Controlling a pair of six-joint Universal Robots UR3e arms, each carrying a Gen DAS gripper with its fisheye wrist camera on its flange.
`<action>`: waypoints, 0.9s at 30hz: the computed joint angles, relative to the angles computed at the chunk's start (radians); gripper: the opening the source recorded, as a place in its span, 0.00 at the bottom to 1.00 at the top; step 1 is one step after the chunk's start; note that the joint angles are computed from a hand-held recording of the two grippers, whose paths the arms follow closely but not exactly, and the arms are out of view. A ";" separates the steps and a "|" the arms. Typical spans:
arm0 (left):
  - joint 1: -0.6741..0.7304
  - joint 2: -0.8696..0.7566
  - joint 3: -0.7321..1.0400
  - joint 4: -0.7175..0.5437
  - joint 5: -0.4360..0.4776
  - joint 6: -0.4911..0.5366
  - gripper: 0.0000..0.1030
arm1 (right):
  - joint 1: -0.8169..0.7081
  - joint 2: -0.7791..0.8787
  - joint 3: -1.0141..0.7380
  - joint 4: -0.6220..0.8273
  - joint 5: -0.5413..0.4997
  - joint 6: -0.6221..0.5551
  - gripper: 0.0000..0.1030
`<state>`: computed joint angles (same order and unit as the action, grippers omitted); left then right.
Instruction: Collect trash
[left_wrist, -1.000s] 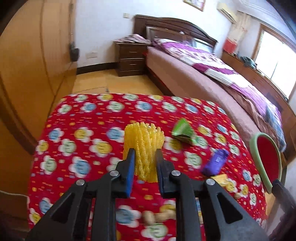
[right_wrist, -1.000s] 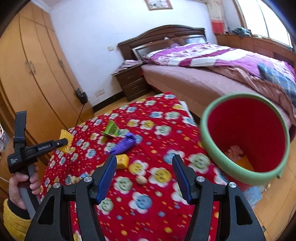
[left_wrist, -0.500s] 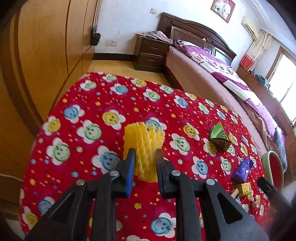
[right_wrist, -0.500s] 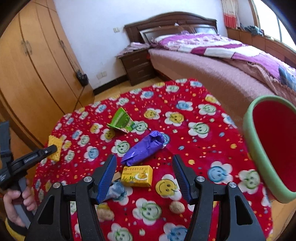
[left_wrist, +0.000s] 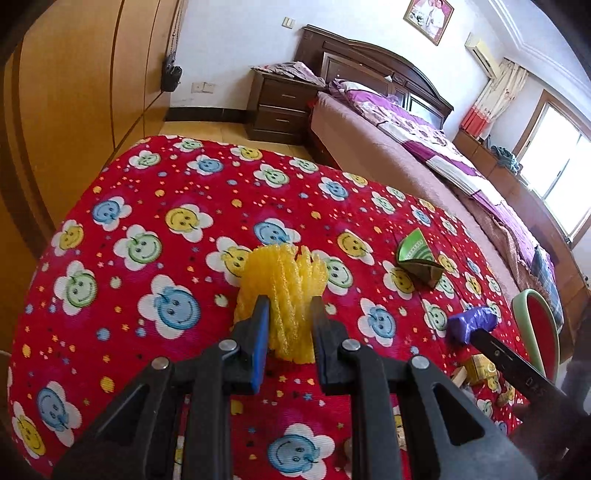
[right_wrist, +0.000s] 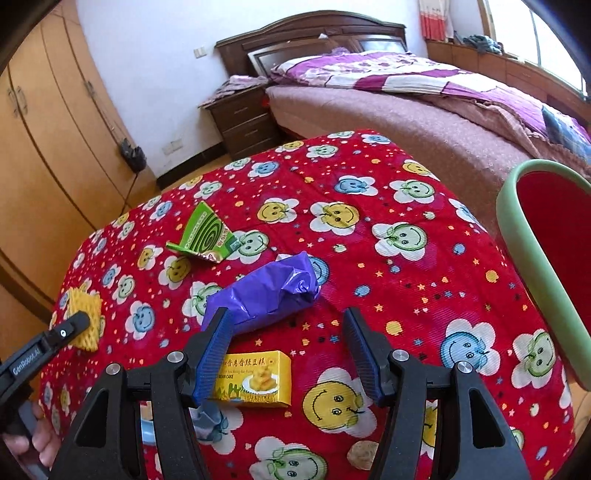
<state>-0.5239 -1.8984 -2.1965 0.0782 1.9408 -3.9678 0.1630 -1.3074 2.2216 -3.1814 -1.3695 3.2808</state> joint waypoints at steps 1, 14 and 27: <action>-0.003 -0.005 0.005 -0.001 0.003 0.001 0.20 | 0.009 0.006 0.002 -0.015 -0.012 0.009 0.61; -0.016 -0.013 0.004 0.031 0.005 0.007 0.20 | -0.038 0.017 0.013 -0.023 0.017 0.030 0.05; -0.052 0.007 0.034 -0.017 0.030 0.000 0.20 | -0.173 -0.172 0.189 -0.092 0.151 0.000 0.01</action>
<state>-0.5757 -1.8918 -2.1626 0.0608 1.9706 -3.9682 -0.0104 -1.4796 2.4111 -3.2732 -1.2182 3.2812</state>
